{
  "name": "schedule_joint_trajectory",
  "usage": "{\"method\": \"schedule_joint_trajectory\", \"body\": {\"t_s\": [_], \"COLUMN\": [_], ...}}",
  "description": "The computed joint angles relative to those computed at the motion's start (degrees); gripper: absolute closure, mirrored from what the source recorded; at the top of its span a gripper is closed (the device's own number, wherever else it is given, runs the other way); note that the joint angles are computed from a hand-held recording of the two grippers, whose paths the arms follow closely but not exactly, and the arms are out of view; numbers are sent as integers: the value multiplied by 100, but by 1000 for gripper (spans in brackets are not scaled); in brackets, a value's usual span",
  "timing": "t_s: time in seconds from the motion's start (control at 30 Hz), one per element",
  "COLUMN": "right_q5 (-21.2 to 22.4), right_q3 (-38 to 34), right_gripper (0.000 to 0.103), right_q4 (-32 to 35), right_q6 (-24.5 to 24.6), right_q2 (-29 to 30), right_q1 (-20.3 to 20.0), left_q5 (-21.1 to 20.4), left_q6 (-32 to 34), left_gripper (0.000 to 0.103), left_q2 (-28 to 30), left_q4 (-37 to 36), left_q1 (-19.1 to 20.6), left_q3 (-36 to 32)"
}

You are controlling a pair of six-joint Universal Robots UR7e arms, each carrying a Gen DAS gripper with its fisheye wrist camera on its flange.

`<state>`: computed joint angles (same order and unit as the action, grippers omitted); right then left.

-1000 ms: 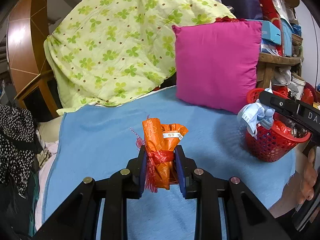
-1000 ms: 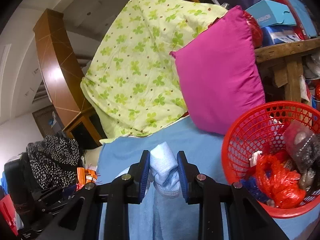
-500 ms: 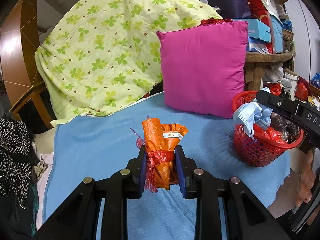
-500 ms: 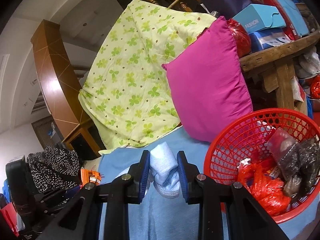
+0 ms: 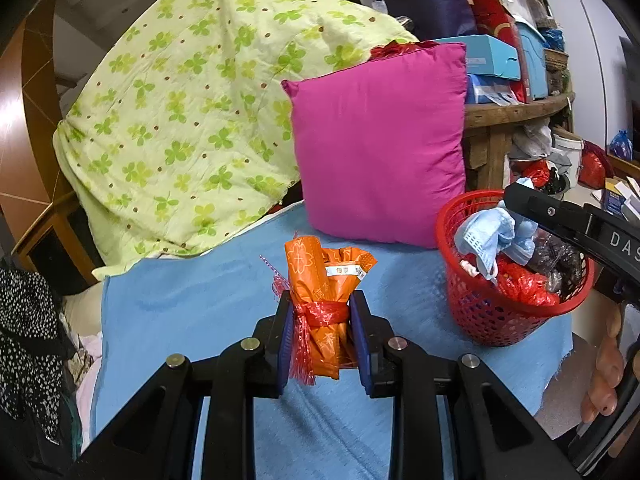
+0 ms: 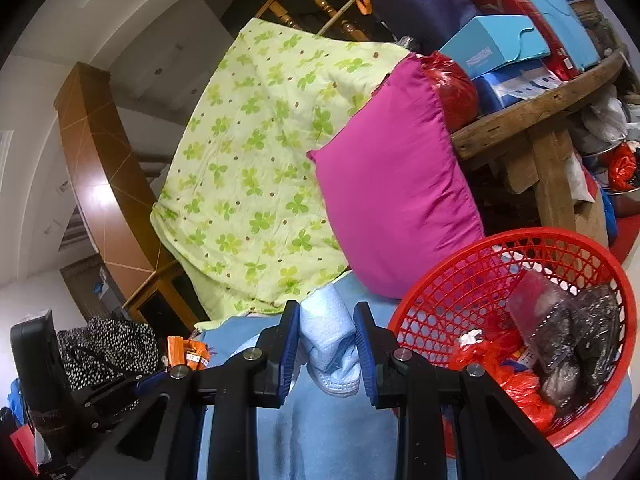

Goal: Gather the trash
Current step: 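Lift the orange wrapper with left and blue tissue with right toward the basket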

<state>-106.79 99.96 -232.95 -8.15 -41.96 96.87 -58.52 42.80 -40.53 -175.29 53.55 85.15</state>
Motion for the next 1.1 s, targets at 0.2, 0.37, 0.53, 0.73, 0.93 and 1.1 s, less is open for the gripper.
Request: {"method": "schedule_joint_trajectory", "body": {"t_s": [0.2,0.37,0.53,0.73,0.93,1.1], "right_q5": [32,8,-15,-108,-267,-440], "right_q3": [110,179,319,525,714,858], "right_gripper": [74,74,74,74,74,74], "right_q4": [-188,-307,-472,-728,-1034,-1327], "right_q6": [139,205,294,416,594,866], "right_q2": [-74,-128,-223,-368,-493,-586], "right_q1": [-65,-107,-184,-290,-387,-479], "left_q5": [-53,-122,-174,-263,-538,-849], "left_q6": [69,113,101,74,-85,-190], "left_gripper": [75,75,75,75,75,75], "left_q2": [77,137,216,309,423,562], "left_q4": [-13,-2,62,120,443,769], "left_q1": [-96,-158,-213,-272,-294,-308], "left_q3": [-38,-59,-116,-163,-319,-540]}}
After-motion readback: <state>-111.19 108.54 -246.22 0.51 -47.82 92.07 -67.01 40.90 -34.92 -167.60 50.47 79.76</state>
